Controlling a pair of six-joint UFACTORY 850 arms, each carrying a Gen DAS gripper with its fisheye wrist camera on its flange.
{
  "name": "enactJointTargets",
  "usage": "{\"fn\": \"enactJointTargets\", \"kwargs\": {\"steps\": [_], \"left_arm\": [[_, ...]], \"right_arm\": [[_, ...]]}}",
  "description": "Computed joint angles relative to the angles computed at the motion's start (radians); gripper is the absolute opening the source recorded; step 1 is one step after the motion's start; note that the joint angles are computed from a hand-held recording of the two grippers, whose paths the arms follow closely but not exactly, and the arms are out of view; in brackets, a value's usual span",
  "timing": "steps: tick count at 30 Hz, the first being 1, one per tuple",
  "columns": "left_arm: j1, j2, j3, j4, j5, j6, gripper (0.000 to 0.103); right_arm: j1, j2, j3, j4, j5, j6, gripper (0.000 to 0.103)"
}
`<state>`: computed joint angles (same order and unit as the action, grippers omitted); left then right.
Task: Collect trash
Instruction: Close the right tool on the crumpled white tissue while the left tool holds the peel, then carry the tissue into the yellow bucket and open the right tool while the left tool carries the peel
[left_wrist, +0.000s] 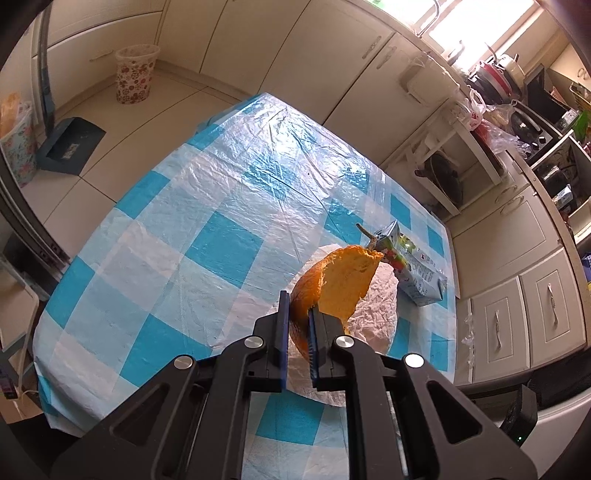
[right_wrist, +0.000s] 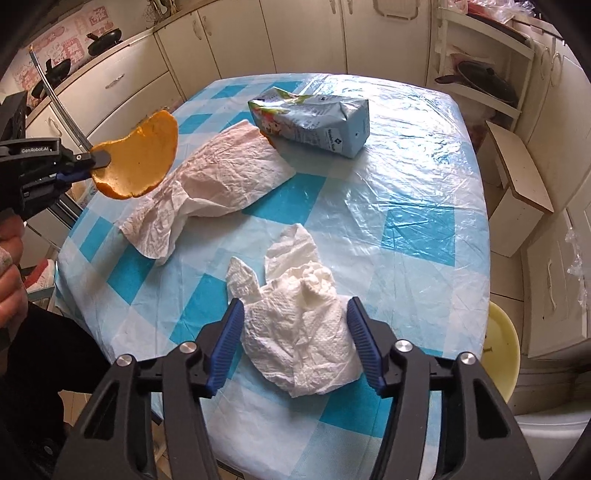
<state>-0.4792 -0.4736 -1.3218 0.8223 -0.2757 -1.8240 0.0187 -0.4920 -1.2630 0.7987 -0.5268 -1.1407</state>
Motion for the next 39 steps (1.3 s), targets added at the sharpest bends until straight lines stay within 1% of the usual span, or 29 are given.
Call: {"fn": "enactJointTargets", "kwargs": {"steps": [2,5,9,12,19,23,26,28,32,33,35,38,39], "left_arm": [[-0.011,0.000,-0.008,0.043,-0.026,-0.019,0.008],[-0.033,0.000,-0.022,0.115,-0.072,-0.050,0.008],[-0.067,-0.006,-0.050,0.209,-0.138,-0.081,0.008],[-0.092,-0.019,-0.077,0.245,-0.165,-0.076,0.008],[-0.144,-0.079,-0.168,0.232,-0.168,0.000,0.008],[-0.178,-0.123,-0.236,0.203,-0.173,0.064,0.008],[-0.203,-0.164,-0.297,0.131,-0.164,0.146,0.008],[-0.220,-0.200,-0.349,0.063,-0.158,0.220,0.008],[-0.264,-0.292,-0.477,-0.102,-0.164,0.411,0.008],[-0.275,-0.317,-0.512,-0.143,-0.169,0.459,0.008],[-0.297,-0.382,-0.601,-0.236,-0.184,0.561,0.008],[-0.321,-0.489,-0.753,-0.374,-0.222,0.680,0.008],[-0.325,-0.526,-0.806,-0.416,-0.237,0.712,0.008]], "right_arm": [[-0.002,0.003,0.003,0.017,-0.005,-0.020,0.026],[-0.012,0.015,0.012,0.061,-0.006,-0.061,0.020],[-0.036,0.033,0.024,0.162,-0.004,-0.121,0.019],[-0.064,0.042,0.026,0.230,-0.007,-0.142,0.019],[-0.139,0.056,0.023,0.335,0.013,-0.134,0.019],[-0.195,0.057,0.020,0.345,0.057,-0.076,0.019],[-0.230,0.044,0.010,0.264,0.111,0.035,0.019],[-0.250,0.024,0.000,0.174,0.140,0.138,0.019],[-0.282,-0.028,-0.034,-0.032,0.146,0.370,0.019],[-0.286,-0.046,-0.046,-0.099,0.144,0.439,0.019],[-0.294,-0.081,-0.071,-0.171,0.118,0.522,0.019],[-0.313,-0.119,-0.105,-0.171,0.051,0.551,0.020],[-0.316,-0.124,-0.111,-0.164,0.040,0.556,0.024]]}}
